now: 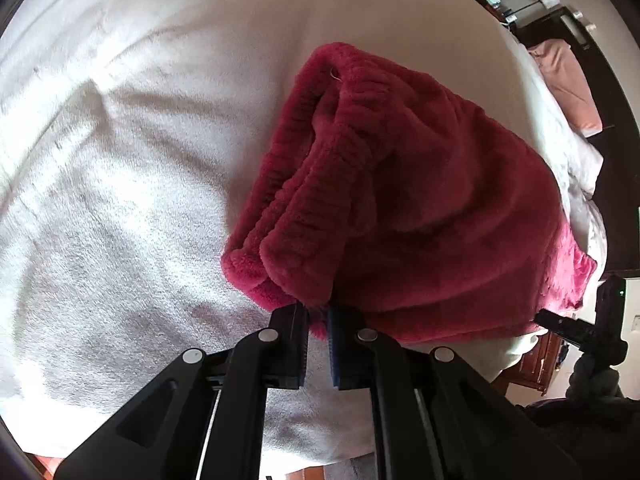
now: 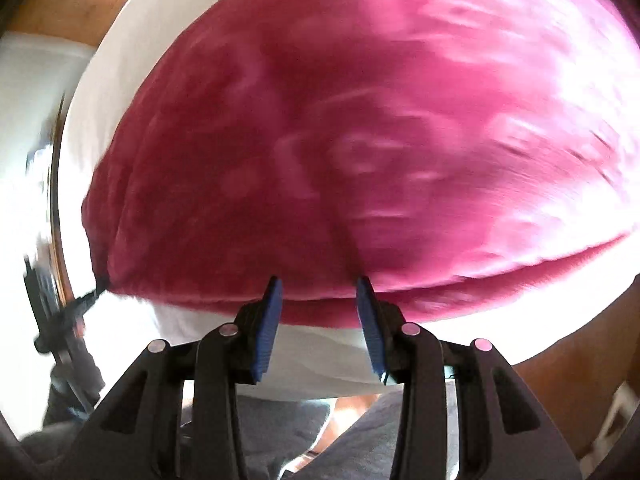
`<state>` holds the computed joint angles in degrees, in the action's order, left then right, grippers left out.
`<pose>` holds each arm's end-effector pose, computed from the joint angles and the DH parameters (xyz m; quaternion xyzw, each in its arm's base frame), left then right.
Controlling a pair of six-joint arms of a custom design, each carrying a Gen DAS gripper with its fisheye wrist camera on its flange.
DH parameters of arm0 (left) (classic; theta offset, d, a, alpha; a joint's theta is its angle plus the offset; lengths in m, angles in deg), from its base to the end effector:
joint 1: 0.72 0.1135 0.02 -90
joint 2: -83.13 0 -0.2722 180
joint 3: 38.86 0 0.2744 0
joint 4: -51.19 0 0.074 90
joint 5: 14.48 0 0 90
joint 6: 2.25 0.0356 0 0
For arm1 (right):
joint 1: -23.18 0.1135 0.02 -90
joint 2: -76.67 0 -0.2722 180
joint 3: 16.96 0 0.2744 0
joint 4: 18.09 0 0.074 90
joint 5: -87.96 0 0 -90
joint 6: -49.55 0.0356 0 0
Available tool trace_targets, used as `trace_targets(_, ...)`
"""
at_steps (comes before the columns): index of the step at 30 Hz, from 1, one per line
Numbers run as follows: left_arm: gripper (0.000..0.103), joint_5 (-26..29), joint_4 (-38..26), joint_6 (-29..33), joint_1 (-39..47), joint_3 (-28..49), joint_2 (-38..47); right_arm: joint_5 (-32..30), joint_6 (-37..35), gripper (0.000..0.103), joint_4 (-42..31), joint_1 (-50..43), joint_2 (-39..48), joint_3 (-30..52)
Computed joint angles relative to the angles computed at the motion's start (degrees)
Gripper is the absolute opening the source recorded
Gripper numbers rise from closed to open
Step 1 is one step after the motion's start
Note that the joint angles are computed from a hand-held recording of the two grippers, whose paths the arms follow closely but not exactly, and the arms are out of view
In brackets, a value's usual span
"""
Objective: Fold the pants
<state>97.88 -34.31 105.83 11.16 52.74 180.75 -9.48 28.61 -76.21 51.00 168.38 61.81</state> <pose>0.3219 0.0539 0.2476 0.0505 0.9796 -0.1906 0.0375 0.2906 0.1586 0.2207 0.3366 0.9250 0.1653 0.0610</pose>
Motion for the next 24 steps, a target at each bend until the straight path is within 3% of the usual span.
trace_targets(5,0.008,-1.90,1.35,-1.92,-3.61,0.09,0.88,2.17,9.95,0.039,5.14,-1.93,-10.48,-12.43)
trace_targets(9,0.008,-3.16,0.70,-0.40,-4.44,0.70,1.80,1.78,13.76,0.039,7.70,-5.24,-16.61,-19.01)
trace_targets(13,0.008,-4.23,0.98,-2.80,-7.42,1.38,2.11,1.02,11.69,0.039,8.39,-9.91,-21.00,-22.61)
trace_targets(16,0.008,-4.75,0.99,-3.85,-8.48,1.83,2.39,0.34,11.89,0.039,9.44,-11.31,-19.37,-22.78)
trace_targets(19,0.008,-4.97,1.00,-4.98,-8.97,2.20,2.62,0.60,13.15,0.031,8.67,-11.44,-17.67,-22.24)
trace_targets(21,0.008,-5.16,1.25,-6.00,-9.38,2.03,2.59,1.49,12.81,0.013,6.62,-10.80,-15.87,-20.10)
trace_targets(24,0.008,-5.40,1.47,-5.98,-9.33,1.35,2.14,2.17,11.68,0.005,3.44,-10.26,-16.39,-18.16)
